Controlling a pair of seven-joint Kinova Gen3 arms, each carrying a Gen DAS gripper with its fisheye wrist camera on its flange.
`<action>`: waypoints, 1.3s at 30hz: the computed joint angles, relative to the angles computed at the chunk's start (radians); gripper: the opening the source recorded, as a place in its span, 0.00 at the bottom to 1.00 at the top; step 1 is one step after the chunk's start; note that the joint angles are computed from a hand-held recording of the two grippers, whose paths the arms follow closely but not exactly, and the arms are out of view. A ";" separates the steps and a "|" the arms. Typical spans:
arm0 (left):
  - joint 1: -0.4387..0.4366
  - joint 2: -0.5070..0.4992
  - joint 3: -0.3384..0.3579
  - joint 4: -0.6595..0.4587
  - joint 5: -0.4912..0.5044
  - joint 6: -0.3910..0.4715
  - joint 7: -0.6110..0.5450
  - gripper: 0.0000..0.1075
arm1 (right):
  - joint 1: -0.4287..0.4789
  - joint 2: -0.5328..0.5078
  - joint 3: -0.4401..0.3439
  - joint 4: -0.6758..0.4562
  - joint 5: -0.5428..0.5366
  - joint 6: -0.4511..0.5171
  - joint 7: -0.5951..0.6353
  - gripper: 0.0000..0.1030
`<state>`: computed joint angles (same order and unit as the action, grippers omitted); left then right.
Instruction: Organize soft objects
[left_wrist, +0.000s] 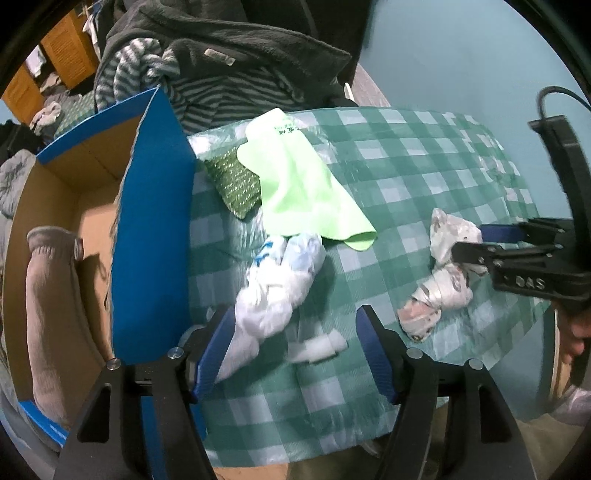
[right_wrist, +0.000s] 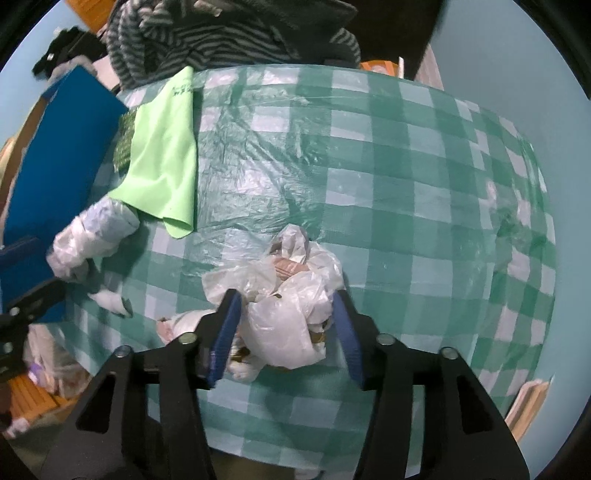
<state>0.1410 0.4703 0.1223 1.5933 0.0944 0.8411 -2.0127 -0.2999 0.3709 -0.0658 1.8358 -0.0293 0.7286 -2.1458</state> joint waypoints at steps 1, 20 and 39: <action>0.005 0.006 -0.002 -0.006 -0.004 -0.001 0.003 0.64 | 0.001 -0.005 0.000 0.003 -0.010 -0.002 -0.010 0.60; 0.048 0.129 -0.003 -0.111 -0.054 0.030 -0.014 0.69 | -0.066 0.057 0.007 -0.066 -0.014 0.055 -0.272 0.70; 0.009 0.226 0.004 -0.202 -0.018 0.130 -0.039 0.42 | -0.144 0.151 0.014 -0.165 0.075 0.156 -0.305 0.39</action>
<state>0.1499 0.6960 0.1263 1.3917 0.0762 0.9710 -2.0521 -0.4437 0.5219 -0.0523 1.6705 0.0454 0.8850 -2.4511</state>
